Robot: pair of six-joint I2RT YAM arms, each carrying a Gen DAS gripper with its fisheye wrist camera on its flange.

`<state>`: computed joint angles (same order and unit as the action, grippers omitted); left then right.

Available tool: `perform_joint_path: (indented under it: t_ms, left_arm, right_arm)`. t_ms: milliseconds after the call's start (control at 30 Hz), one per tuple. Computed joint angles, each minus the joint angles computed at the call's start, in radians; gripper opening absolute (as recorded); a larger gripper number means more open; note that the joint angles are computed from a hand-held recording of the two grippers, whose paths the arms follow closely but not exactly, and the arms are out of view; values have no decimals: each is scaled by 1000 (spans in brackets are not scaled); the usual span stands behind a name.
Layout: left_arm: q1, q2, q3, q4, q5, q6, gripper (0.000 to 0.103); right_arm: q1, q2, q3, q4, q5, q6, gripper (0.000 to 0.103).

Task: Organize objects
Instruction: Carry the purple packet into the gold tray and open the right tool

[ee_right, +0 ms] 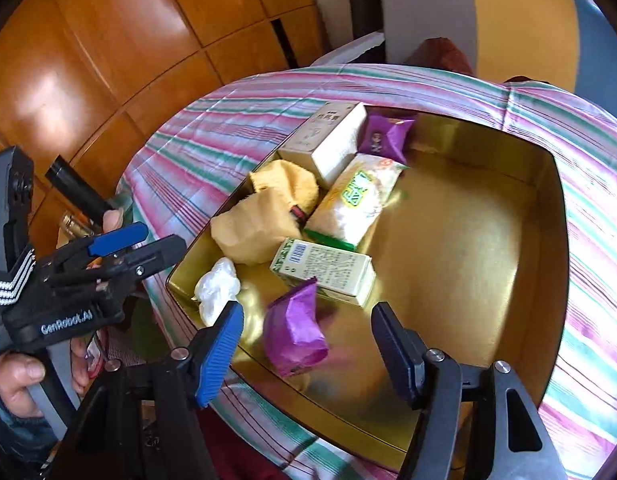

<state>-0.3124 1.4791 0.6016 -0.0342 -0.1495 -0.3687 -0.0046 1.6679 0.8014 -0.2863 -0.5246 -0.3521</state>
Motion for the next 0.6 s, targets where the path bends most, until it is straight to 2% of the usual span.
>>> perform_joint_path:
  t_ms: [133,233,333,400,500,600]
  left_arm:
    - [-33,0,14,-20,-26,-4,80]
    - [-53,4,23,-30,-37,-9,80]
    - [-67,11,32,-43,-51,-14,80]
    - [-68,12,32,-46,-52,-15,80]
    - [-64,13,29,-42,-49,-14,80]
    - [-53,14,28,-39,-39,-14,79]
  right_arm:
    - [-28,-7,-1,-5,-7,-2,68]
    - [-38,9,5,15,8,45,72]
    - [-48,74,52,0,-35,76,75]
    - [-36,124,83,0,-27,111,77]
    - [-16,197,128,4,-38,161,77]
    - [18,242,160,-25,-92,133,74]
